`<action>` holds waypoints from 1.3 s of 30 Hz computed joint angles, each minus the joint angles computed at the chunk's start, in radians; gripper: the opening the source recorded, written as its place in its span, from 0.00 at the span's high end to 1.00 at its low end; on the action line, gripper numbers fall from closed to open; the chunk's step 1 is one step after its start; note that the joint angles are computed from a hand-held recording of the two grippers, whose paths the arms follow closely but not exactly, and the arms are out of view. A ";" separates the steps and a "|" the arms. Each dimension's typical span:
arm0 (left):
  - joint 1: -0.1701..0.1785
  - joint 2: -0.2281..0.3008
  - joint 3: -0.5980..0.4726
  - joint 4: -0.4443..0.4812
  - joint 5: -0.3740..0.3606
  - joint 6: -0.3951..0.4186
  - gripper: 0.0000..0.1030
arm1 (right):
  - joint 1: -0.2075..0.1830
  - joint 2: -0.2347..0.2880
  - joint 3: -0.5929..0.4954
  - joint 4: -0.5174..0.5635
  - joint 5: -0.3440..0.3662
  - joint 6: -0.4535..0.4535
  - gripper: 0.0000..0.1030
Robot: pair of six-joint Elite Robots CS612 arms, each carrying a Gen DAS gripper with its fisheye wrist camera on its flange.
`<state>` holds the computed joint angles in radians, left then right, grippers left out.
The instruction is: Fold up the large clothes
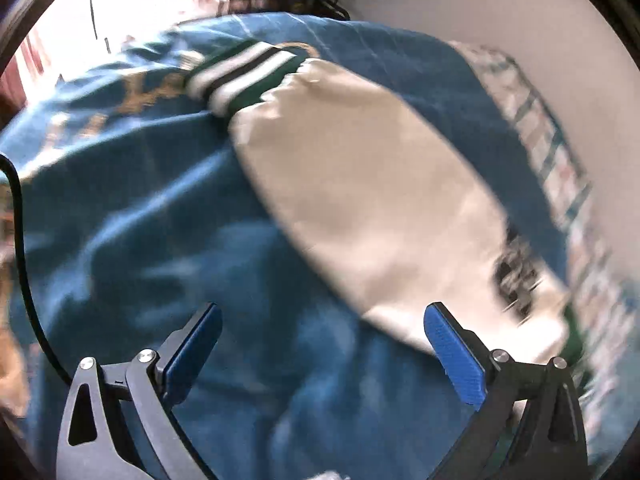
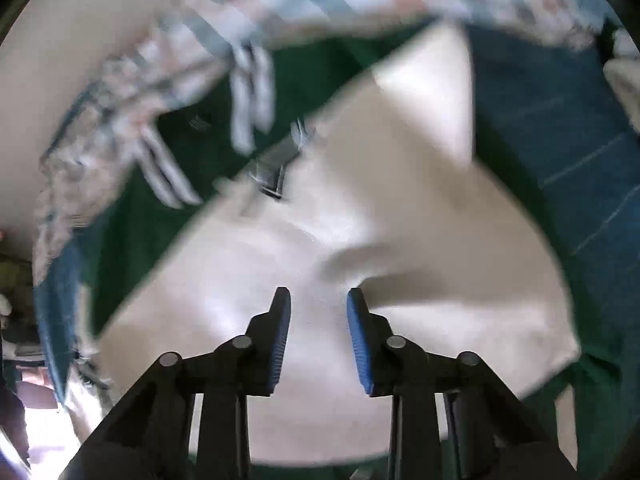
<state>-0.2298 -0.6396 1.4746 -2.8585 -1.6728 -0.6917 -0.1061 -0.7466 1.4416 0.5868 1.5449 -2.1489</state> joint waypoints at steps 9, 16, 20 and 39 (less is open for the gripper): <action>0.002 0.074 -0.140 0.091 0.018 -0.124 0.01 | 0.051 -0.016 -0.030 -0.018 -0.083 -0.101 0.40; -0.030 0.095 -0.255 0.257 0.269 0.030 0.89 | 0.214 0.151 -0.319 0.333 0.168 -0.135 0.17; -0.080 0.050 -0.207 0.170 0.452 0.213 0.94 | 0.271 0.253 -0.481 0.508 0.270 -0.110 0.16; -0.338 -0.169 0.017 -0.256 0.393 0.732 0.97 | 0.192 0.069 -0.232 0.294 0.172 -0.049 0.16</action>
<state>-0.5679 -0.8089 1.4919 -3.1147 -1.2799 0.0406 0.0860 -0.6772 1.2093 0.8810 1.7168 -2.1984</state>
